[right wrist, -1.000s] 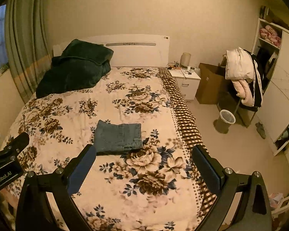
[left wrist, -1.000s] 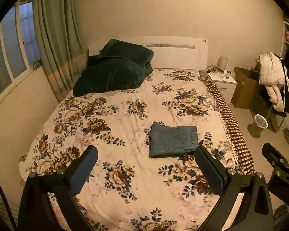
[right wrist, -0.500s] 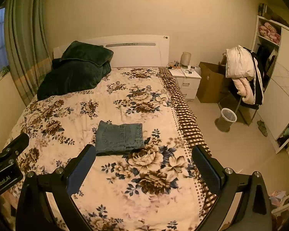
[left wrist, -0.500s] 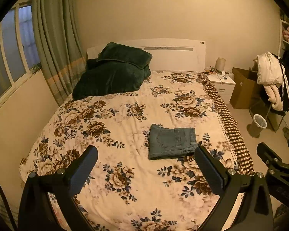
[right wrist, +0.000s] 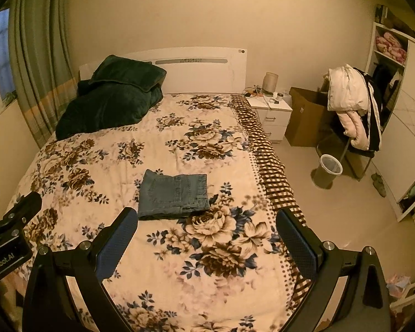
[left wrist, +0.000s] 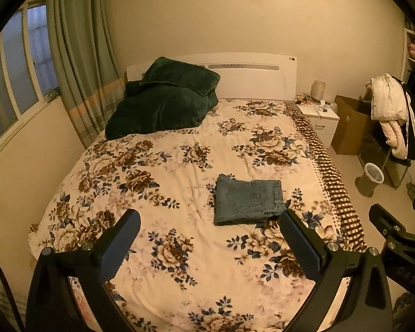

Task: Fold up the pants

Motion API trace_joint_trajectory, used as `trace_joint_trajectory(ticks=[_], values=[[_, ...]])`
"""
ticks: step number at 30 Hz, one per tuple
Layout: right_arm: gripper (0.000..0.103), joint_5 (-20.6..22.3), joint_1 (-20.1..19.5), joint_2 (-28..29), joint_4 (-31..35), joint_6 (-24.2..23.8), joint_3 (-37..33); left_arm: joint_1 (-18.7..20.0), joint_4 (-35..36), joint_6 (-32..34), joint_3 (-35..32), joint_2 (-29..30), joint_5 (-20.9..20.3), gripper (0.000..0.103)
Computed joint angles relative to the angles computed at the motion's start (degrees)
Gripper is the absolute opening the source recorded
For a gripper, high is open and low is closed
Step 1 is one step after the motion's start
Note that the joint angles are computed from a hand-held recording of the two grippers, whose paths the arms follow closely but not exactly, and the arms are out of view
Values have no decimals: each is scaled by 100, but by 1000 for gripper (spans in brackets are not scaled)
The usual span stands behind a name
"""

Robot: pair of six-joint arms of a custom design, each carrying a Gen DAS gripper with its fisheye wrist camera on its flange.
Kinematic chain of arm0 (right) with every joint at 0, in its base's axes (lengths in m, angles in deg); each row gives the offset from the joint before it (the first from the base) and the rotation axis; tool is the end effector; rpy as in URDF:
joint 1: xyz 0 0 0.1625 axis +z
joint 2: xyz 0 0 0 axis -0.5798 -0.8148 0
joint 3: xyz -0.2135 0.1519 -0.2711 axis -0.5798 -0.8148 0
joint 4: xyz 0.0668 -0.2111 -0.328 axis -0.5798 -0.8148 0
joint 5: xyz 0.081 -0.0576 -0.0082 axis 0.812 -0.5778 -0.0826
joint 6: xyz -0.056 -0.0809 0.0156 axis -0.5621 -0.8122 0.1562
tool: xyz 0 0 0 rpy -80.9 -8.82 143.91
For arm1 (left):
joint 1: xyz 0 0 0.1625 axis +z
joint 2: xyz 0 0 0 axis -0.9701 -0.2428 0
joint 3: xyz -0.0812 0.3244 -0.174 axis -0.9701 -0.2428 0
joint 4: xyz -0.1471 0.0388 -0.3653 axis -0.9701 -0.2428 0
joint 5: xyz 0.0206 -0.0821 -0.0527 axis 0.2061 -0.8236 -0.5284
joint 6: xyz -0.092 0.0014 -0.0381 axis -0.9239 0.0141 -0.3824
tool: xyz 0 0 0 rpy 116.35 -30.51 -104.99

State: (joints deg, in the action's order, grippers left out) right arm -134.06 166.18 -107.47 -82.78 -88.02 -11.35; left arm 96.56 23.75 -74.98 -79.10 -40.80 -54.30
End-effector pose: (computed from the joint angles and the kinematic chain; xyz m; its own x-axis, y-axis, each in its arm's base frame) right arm 0.4769 -0.4715 0.4876 -0.6642 -0.1488 0.7326 -0.6103 0.6738 -0.4165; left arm -0.5512 -0.4440 0.3881 -0.6307 -0.2955 -0.7176 0.4195 0.6481 -0.6356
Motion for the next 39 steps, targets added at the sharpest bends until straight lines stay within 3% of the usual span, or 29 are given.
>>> trace_joint_trajectory(ticks=[39], values=[[102, 67, -30, 12, -27, -58, -9, 1, -33, 67, -2, -17, 34, 103]])
